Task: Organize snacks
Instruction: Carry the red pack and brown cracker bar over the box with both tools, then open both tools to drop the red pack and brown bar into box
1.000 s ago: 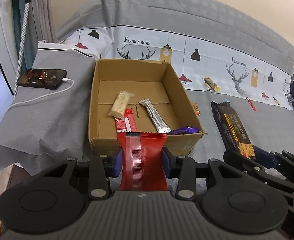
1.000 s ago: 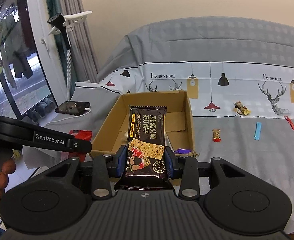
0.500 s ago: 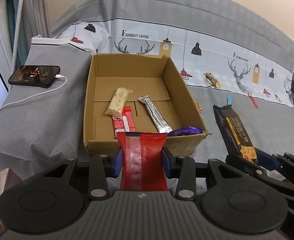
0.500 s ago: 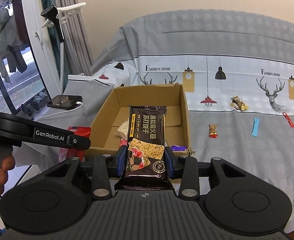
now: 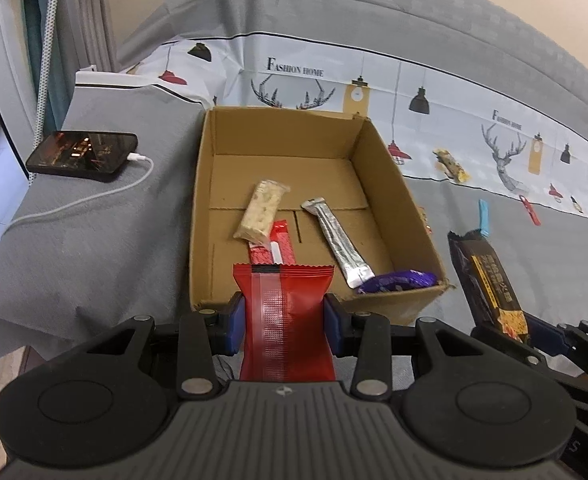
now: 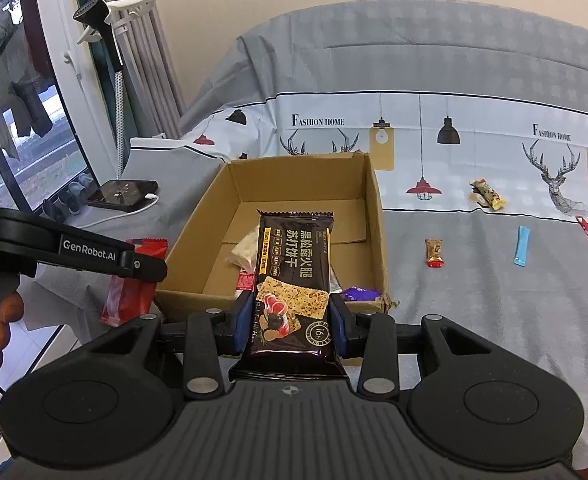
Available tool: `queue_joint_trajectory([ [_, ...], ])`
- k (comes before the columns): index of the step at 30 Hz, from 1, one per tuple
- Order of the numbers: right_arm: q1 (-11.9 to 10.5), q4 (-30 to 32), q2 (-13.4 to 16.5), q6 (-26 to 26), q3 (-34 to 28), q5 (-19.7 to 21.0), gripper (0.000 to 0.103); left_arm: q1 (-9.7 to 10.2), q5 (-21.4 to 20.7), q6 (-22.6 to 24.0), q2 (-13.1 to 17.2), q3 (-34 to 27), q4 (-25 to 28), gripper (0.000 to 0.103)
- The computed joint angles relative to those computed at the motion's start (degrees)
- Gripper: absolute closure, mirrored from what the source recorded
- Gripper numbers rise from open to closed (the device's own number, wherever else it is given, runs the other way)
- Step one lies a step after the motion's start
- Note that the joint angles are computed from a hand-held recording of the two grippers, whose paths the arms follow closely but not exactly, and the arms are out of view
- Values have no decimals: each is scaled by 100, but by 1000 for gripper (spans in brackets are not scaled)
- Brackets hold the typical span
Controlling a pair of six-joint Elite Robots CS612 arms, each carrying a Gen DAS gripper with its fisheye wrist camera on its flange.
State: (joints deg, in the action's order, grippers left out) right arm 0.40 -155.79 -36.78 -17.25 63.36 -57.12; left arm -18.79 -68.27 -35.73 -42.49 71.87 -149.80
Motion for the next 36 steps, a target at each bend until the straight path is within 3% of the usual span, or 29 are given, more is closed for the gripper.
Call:
queue_joint_trajectory([
  [11,82,249,391,2,-712,-132,62,143,101,-36,299,-555,324,59],
  [36,326,1709,1813,61,-3189,-655,62,430,-314,400,1618,-2665,1546,58],
])
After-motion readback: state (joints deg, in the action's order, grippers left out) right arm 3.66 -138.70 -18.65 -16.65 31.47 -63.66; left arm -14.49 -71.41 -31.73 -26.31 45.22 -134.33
